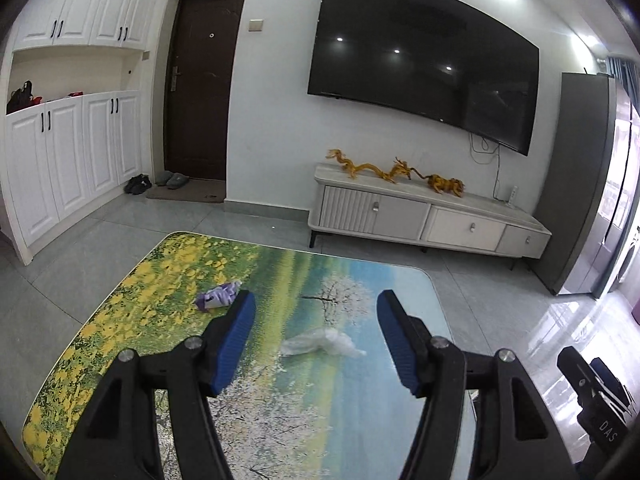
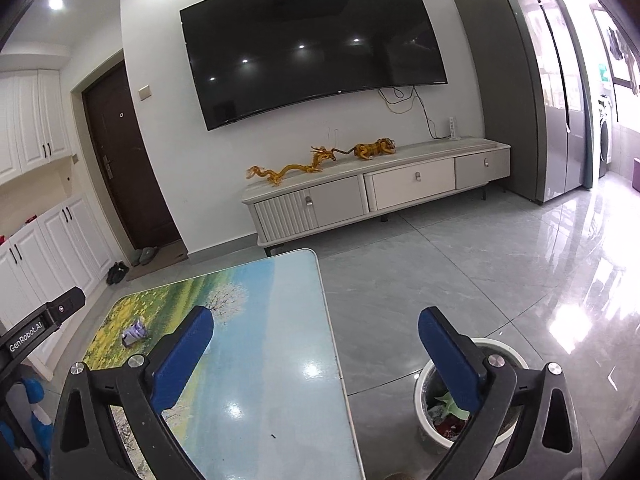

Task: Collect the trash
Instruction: 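Move both open tools back over the last trash on the table, then grasp the clear plastic bag with right tool while left grasps purple-white wrapper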

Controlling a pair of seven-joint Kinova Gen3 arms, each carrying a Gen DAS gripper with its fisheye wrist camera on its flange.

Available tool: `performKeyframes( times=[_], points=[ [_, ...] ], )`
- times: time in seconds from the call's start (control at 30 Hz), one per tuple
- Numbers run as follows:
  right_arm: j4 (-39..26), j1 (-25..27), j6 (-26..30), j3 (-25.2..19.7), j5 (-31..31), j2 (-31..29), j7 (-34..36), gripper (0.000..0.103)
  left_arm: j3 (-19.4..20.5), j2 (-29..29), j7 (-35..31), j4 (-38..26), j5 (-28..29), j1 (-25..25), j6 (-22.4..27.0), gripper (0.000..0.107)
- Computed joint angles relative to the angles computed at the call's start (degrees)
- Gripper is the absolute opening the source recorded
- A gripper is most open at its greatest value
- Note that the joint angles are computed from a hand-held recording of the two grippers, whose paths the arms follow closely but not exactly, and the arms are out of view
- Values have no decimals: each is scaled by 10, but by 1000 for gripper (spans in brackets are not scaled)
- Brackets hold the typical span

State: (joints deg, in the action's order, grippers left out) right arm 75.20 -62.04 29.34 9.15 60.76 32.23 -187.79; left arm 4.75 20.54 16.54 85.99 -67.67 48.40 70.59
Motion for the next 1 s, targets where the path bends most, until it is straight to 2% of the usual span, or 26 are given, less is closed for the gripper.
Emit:
performKeyframes(
  times=[0.2,0.4,0.8,1.0],
  points=[
    [-40,-8,18,-10,-4,22,40,103,6,-28,84,67,-37,8,26,62],
    [-71,-15,10,-9,-40,40,89,103,30,-51,110,107,-45,-16,29,62],
    [-157,-11,8,-12,-152,92,231,103,44,-68,121,153,-19,-68,-7,62],
    [-210,13,21,-32,-231,126,324,103,36,-64,102,164,6,-104,-67,62]
  ],
)
